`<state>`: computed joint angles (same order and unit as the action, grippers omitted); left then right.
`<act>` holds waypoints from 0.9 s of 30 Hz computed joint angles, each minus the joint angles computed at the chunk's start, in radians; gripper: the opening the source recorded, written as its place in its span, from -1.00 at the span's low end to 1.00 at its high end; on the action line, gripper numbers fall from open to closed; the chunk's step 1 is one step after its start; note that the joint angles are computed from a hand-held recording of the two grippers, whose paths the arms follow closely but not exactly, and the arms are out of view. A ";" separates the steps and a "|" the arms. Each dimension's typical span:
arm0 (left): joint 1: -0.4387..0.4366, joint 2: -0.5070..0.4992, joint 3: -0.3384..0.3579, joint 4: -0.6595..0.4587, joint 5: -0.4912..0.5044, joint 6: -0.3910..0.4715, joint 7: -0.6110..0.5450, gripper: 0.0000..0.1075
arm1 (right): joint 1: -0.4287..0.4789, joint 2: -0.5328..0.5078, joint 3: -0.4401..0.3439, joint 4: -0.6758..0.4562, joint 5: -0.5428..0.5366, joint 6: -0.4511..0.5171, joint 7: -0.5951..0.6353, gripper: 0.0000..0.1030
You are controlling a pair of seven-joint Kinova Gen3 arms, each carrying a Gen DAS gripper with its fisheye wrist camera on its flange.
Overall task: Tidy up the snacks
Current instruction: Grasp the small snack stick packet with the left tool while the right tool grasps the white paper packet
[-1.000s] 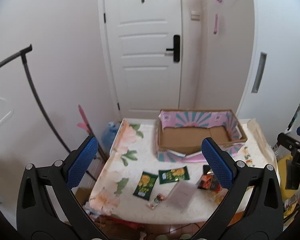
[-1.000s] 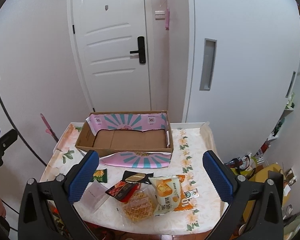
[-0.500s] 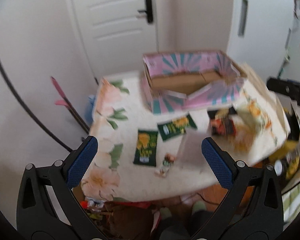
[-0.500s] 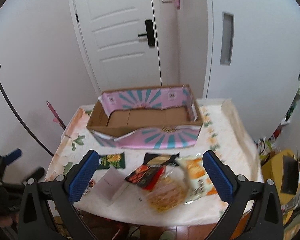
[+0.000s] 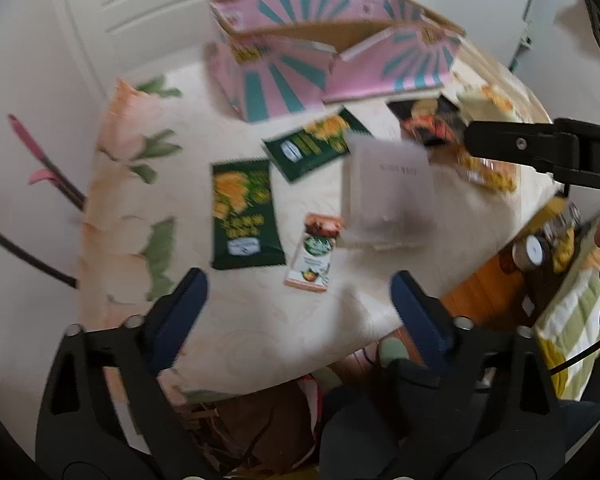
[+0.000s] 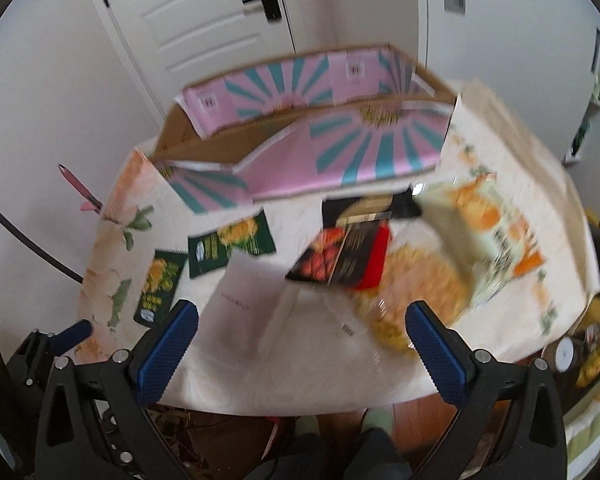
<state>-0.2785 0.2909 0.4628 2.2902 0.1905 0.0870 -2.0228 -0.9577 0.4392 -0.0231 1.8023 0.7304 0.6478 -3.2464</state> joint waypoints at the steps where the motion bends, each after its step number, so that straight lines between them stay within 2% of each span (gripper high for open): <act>1: -0.004 0.021 0.007 -0.007 -0.007 0.005 -0.009 0.49 | 0.001 0.006 -0.004 -0.004 -0.008 0.003 0.001 1.00; 4: -0.002 0.071 0.010 -0.030 -0.023 0.017 -0.030 0.38 | 0.004 0.036 -0.004 -0.017 -0.033 -0.003 0.002 1.00; 10: -0.053 0.136 0.055 -0.076 -0.002 0.075 -0.095 0.06 | 0.003 0.079 0.010 -0.048 -0.084 -0.015 0.036 1.00; 12: -0.058 0.144 0.062 -0.076 0.008 0.063 -0.122 0.05 | 0.005 0.094 0.012 -0.065 -0.101 -0.016 0.056 0.94; 17: -0.058 0.167 0.058 -0.107 0.015 0.072 -0.165 -0.07 | 0.012 0.126 0.021 -0.094 -0.151 -0.039 0.105 0.79; 20: -0.059 0.180 0.055 -0.130 0.020 0.086 -0.190 -0.14 | 0.012 0.143 0.032 -0.111 -0.181 -0.048 0.130 0.77; 22: -0.042 0.179 0.034 -0.139 0.022 0.092 -0.200 -0.30 | 0.018 0.156 0.034 -0.132 -0.205 -0.048 0.149 0.77; 27: -0.042 0.182 0.013 -0.170 0.048 0.145 -0.242 -0.47 | 0.029 0.195 0.043 -0.187 -0.267 -0.040 0.191 0.77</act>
<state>-0.3203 0.4731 0.4760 2.1199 0.2381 0.2320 -2.2649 -0.9288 0.6344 0.0194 1.6151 0.4639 0.6074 -3.0554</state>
